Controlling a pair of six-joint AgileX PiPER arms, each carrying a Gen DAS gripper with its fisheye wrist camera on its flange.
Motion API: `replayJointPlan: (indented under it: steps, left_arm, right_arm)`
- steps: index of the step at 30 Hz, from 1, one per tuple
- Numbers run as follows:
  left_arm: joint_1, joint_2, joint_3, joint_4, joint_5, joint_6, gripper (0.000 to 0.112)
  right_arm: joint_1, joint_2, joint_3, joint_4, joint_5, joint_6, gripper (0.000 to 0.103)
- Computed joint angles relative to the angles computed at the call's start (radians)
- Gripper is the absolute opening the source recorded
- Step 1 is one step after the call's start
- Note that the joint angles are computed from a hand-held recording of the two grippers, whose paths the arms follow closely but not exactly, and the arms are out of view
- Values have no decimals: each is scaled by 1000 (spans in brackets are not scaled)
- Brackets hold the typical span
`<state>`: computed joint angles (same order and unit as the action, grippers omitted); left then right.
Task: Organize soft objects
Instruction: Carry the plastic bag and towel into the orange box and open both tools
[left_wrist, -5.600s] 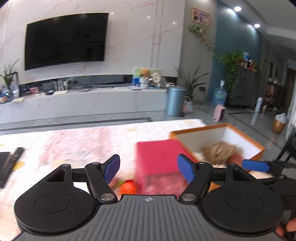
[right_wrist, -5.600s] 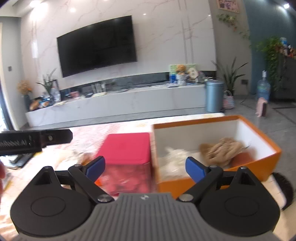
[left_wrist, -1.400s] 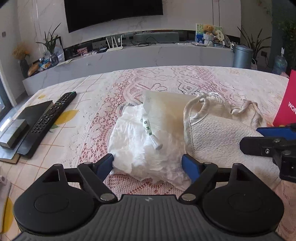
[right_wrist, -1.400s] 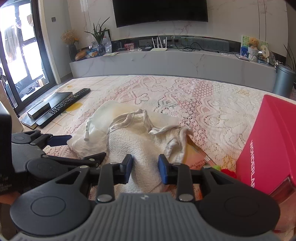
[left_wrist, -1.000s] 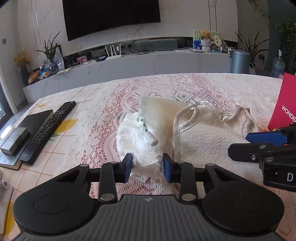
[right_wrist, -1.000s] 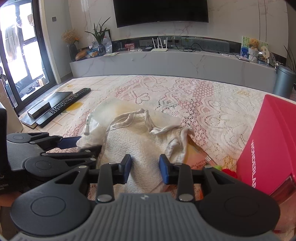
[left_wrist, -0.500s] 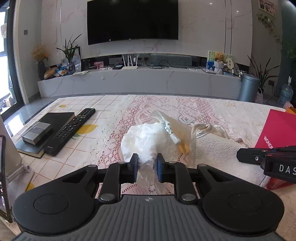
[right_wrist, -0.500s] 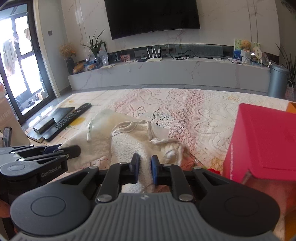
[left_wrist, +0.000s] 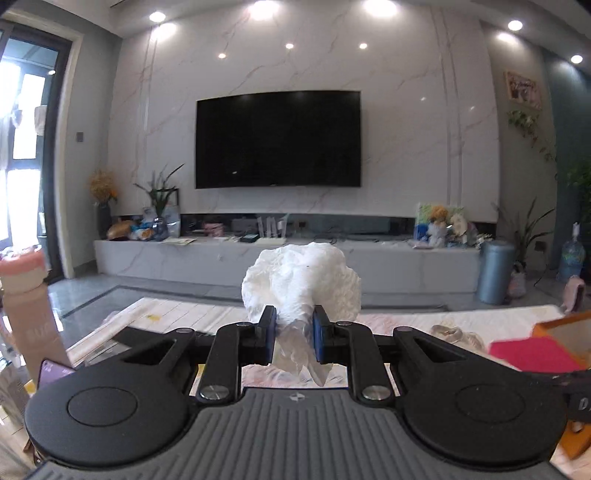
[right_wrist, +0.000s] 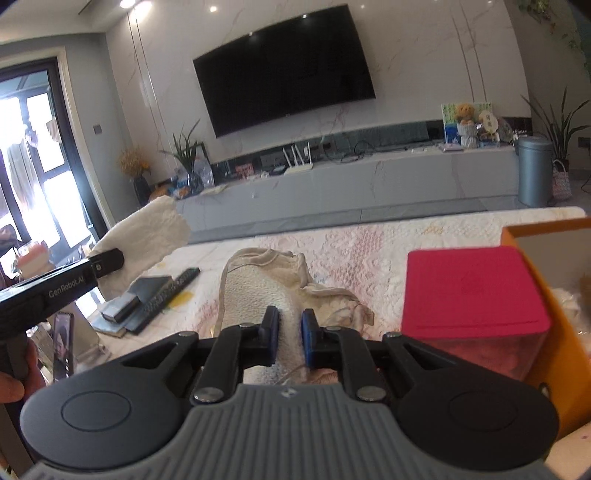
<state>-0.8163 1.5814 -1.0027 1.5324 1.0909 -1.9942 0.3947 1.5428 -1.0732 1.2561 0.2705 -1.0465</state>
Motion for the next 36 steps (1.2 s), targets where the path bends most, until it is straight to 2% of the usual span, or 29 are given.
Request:
replayJointPlan:
  steps: [6, 11, 17, 22, 25, 28, 30, 33, 36]
  left_arm:
    - [-66, 18, -129, -14, -46, 120, 22]
    - [-103, 78, -235, -15, -93, 186, 22]
    - [-115, 168, -341, -4, -220, 213, 22]
    - [-81, 249, -456, -61, -373, 276, 22]
    - [-50, 315, -572, -161, -455, 380, 22]
    - [-14, 397, -715, -336, -508, 559, 22]
    - [18, 452, -805, -509, -547, 713, 22]
    - [54, 539, -938, -760, -540, 928, 22]
    - [74, 618, -1051, -937, -497, 1085, 22]
  right_arm:
    - [-68, -142, 72, 72, -7, -70, 12]
    - [-186, -232, 106, 116, 26, -139, 12]
    - [-403, -295, 111, 111, 113, -174, 12]
    - [-613, -253, 43, 65, 245, -151, 12]
    - [-686, -202, -23, 17, 275, -105, 12]
    - [-697, -145, -97, -57, 239, -63, 12]
    - [-701, -106, -137, -101, 223, -51, 12]
    - [-706, -27, -210, -185, 225, -9, 12]
    - [-710, 43, -269, -273, 256, 27, 12]
